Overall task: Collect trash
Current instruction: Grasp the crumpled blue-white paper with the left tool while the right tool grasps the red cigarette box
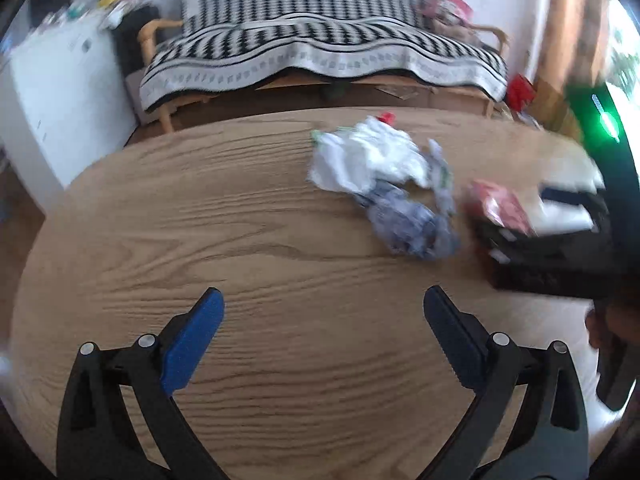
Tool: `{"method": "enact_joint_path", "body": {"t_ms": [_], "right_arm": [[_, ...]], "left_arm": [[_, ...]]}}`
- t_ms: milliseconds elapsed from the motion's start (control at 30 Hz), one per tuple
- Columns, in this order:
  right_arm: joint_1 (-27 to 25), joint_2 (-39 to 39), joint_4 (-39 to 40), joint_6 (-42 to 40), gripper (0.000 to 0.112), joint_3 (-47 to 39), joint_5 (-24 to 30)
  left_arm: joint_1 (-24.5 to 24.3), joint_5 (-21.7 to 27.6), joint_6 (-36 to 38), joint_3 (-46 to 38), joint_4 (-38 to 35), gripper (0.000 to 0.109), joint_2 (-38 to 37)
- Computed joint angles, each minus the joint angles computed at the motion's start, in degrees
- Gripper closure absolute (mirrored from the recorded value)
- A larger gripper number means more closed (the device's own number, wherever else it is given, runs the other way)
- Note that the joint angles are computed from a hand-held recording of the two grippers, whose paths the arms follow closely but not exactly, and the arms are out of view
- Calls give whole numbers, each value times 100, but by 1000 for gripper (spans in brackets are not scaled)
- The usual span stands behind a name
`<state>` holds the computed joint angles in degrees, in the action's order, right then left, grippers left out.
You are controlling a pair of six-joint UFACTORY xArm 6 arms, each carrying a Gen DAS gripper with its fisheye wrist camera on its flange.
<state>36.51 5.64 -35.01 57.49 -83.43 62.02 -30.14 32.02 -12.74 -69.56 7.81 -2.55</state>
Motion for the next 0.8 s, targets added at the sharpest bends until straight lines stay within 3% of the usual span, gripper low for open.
{"method": "enact_joint_path", "body": {"t_ms": [133,267,533,667,800], "right_arm": [[-240,-363,125,42,16,520,-248],[-348,-598,193,44,16,875,-404],[-599,-986,566,185,16,1493,-1097],[-557,-1053,386,388,16,1591,-1142],[-509,-1175,180,548,15,1789,-1306]], "left_arm": [[14,-111,-634,-442,-121,11,412],[-130,-84,-552,-967,-663,11,884],[-209,123,-1044,-1366,254,11,1307],[-160,113,-887,-1330,-100,11,1319],[-212,55,-851,-1353,98,11,1387]]}}
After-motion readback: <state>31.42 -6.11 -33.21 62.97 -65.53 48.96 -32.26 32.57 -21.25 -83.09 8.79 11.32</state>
